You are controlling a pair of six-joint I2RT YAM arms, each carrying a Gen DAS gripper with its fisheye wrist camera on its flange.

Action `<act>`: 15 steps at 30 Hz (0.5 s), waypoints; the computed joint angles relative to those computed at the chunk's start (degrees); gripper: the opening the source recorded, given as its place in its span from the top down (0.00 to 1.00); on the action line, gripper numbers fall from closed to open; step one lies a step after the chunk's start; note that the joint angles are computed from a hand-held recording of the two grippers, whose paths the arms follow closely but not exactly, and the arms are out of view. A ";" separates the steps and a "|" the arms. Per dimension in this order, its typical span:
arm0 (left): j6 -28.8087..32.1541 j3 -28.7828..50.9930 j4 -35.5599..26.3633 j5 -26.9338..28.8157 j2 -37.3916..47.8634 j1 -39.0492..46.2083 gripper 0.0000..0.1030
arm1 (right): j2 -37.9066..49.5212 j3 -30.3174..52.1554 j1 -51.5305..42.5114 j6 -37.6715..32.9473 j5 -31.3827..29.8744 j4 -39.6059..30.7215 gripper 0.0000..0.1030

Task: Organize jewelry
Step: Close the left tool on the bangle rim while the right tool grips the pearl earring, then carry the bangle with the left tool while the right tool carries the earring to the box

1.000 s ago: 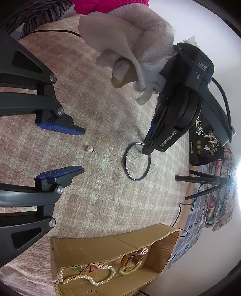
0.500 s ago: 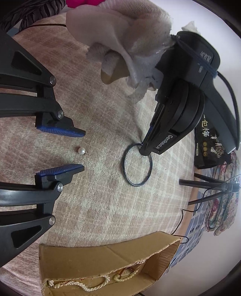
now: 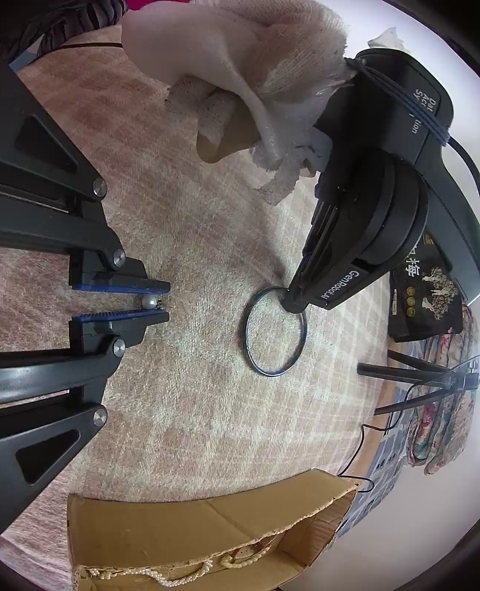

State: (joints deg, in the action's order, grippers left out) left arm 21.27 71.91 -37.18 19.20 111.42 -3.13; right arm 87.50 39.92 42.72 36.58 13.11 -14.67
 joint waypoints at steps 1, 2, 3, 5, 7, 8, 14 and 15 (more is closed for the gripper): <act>0.09 -0.05 -0.15 0.18 -0.27 0.17 0.98 | -0.41 -0.11 0.12 0.02 0.19 -0.15 0.94; 0.22 -0.11 -0.43 0.48 -0.67 0.44 0.98 | -1.01 -0.21 0.48 0.26 0.49 -0.53 0.94; 0.20 -0.09 -0.64 0.78 -0.93 0.58 0.98 | -1.71 -0.37 0.75 0.49 0.75 -0.84 0.94; 0.34 0.08 -1.13 1.33 -1.53 0.93 0.98 | -2.81 -0.51 0.92 0.67 1.18 -1.28 0.94; 0.53 0.24 -1.97 2.37 -2.50 1.55 0.98 | -4.23 -0.66 1.15 0.83 1.72 -1.97 0.94; 0.57 0.33 -2.31 2.89 -2.82 1.80 0.98 | -4.96 -0.74 1.24 0.95 1.95 -2.28 0.94; 1.09 1.13 -4.72 5.78 -5.14 3.35 0.98 | -9.53 -1.09 1.99 1.48 3.62 -4.61 0.94; 1.12 1.47 -5.34 6.35 -5.35 3.63 0.98 | -10.01 -0.95 1.79 1.29 3.70 -4.95 0.94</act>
